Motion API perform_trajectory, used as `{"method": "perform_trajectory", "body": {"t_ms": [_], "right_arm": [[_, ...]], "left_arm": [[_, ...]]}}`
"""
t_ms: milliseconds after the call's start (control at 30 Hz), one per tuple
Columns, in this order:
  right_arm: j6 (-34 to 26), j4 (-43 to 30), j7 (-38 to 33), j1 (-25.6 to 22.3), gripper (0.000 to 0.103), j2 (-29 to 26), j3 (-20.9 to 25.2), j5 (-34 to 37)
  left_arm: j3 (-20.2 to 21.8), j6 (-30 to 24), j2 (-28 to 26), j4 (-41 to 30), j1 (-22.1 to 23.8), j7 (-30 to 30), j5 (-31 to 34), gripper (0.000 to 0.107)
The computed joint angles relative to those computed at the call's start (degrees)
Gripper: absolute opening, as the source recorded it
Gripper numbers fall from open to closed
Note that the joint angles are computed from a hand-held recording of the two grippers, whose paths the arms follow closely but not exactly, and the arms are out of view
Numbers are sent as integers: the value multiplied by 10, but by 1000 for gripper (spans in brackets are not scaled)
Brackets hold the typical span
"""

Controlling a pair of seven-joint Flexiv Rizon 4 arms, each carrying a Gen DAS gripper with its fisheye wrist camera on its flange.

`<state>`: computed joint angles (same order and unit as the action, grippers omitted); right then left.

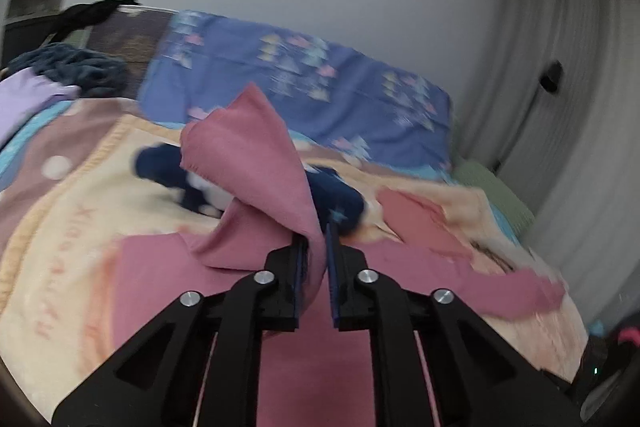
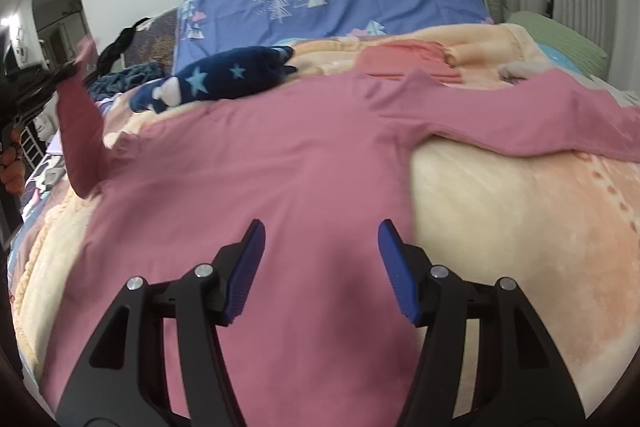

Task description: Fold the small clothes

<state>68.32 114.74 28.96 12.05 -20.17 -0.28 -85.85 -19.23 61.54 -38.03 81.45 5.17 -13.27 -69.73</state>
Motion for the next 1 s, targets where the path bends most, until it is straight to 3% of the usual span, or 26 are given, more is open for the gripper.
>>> {"method": "perform_trajectory", "body": {"t_ms": [33,67,133,200,333,467,533,667,733,867,900,933,1000], "right_arm": [[2,6,0,-4,60,2,2,7],[6,12,3,-7,60,5,2,10],[11,24,8,-11,60,12,0,17],[13,35,-2,-15,60,20,0,27],[40,33,-36,-26,57,14,-3,38],[183,-23,-51,-57,47,-44,-24,44],[215,-66,-147,-74,47,-90,1,139],[158,-181,-357,-140,50,-180,135,317],[116,-254,-423,-157,63,-231,182,371],[58,-365,-472,-140,65,-303,190,425],[54,-377,-470,-129,43,-308,179,430],[49,-386,-472,-123,2,-311,174,426],[89,-379,-489,-99,2,-297,139,432]], "left_arm": [[5,-5,4,18,-16,0,22,46],[10,6,3,32,-32,3,41,58],[18,37,-6,57,-63,17,89,58],[30,32,-20,61,-70,-6,141,58],[25,10,-18,73,-48,-44,182,59],[3,60,-6,97,-21,-11,175,59],[10,82,-9,96,-17,-15,186,59],[37,94,-21,78,-6,-72,230,64],[46,109,-28,72,2,-97,249,69],[69,173,-50,52,8,-152,283,73],[77,180,-55,46,8,-167,291,73],[87,176,-60,37,9,-187,299,76],[98,150,-67,22,13,-218,314,80]]}}
